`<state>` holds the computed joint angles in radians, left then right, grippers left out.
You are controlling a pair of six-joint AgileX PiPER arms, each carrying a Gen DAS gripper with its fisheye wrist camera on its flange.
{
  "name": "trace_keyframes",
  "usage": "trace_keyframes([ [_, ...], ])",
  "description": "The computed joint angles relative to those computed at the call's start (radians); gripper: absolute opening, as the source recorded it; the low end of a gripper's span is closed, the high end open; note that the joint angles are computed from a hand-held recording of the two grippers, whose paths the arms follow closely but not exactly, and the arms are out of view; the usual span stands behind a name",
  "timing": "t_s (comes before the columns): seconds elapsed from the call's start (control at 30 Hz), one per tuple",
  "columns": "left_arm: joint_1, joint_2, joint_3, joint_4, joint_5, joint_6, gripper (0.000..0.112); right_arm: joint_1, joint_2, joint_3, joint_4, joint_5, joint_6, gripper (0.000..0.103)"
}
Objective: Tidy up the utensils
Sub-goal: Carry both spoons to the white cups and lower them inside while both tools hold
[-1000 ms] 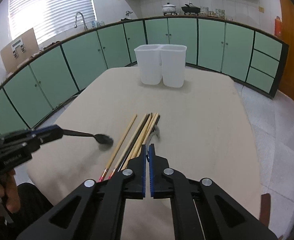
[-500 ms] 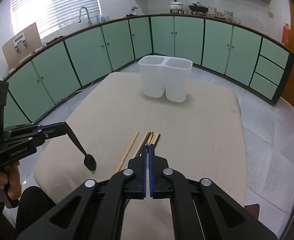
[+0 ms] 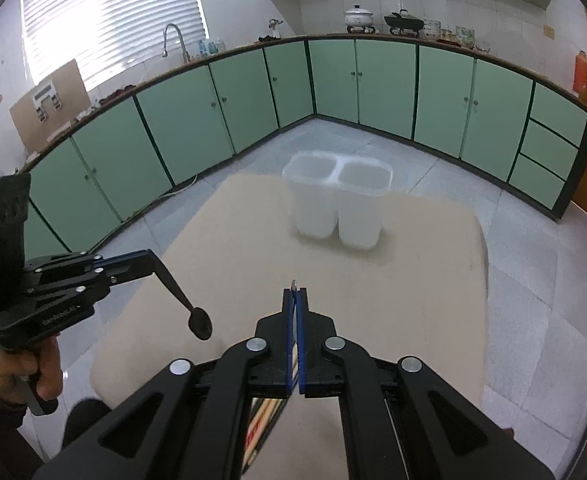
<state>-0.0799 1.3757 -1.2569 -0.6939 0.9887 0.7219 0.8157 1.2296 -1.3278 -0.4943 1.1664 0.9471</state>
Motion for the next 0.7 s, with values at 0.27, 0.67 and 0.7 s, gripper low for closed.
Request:
trace_keyframes([
  [0.27,-0.164,0.284,-0.515,0.164,-0.003,-0.262,0.003,-0.39,0.256,-0.468,0.229,0.033,-0.372,0.001],
  [0.67,-0.27,0.743,-1.029,0.295,-0.013,-0.459,0.003,-0.656,0.5,-0.536,0.381,-0.132,-0.492,0.001],
  [0.7,-0.265,0.752,-1.025,0.284,-0.016,-0.448,0.003,-0.664,0.503,-0.515,0.39,-0.149,-0.496,0.001],
])
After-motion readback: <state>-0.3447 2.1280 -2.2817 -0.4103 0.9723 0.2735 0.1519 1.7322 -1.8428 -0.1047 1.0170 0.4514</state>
